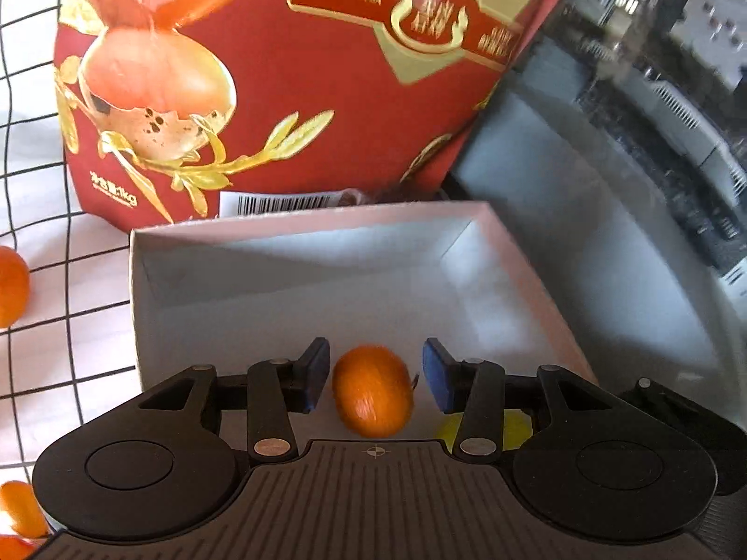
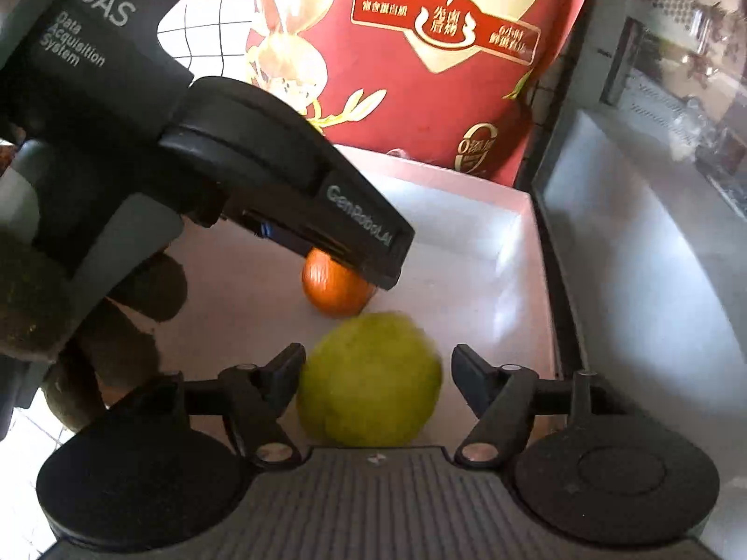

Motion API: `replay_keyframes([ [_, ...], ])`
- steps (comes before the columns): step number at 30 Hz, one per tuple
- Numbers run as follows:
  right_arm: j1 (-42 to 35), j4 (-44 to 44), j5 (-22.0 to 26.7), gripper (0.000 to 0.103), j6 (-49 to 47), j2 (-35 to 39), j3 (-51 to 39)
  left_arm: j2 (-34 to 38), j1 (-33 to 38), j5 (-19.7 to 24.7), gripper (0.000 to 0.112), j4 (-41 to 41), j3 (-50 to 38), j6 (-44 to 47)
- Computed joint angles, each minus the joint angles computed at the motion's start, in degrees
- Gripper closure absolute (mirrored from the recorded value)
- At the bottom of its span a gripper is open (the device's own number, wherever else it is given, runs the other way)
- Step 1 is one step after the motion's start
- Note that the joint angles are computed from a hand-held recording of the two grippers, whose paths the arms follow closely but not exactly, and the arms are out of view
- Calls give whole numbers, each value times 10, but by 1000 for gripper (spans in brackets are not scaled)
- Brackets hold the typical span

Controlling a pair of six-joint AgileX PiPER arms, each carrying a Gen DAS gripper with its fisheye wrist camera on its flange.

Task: Organize fruits
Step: 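Lower both fruits into the pink box and open both tools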

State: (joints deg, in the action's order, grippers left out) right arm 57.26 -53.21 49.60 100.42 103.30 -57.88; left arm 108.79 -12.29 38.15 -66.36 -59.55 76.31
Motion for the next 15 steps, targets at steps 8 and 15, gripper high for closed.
replay_keyframes([
  [8, 68, -66, 60, 31, 75, -43, 41, -30, 236, 228, 64, -182, 111, 228],
  [15, 102, -142, 104, 27, 183, -121, 61, 2, 460, 283, 64, -215, 172, 419],
])
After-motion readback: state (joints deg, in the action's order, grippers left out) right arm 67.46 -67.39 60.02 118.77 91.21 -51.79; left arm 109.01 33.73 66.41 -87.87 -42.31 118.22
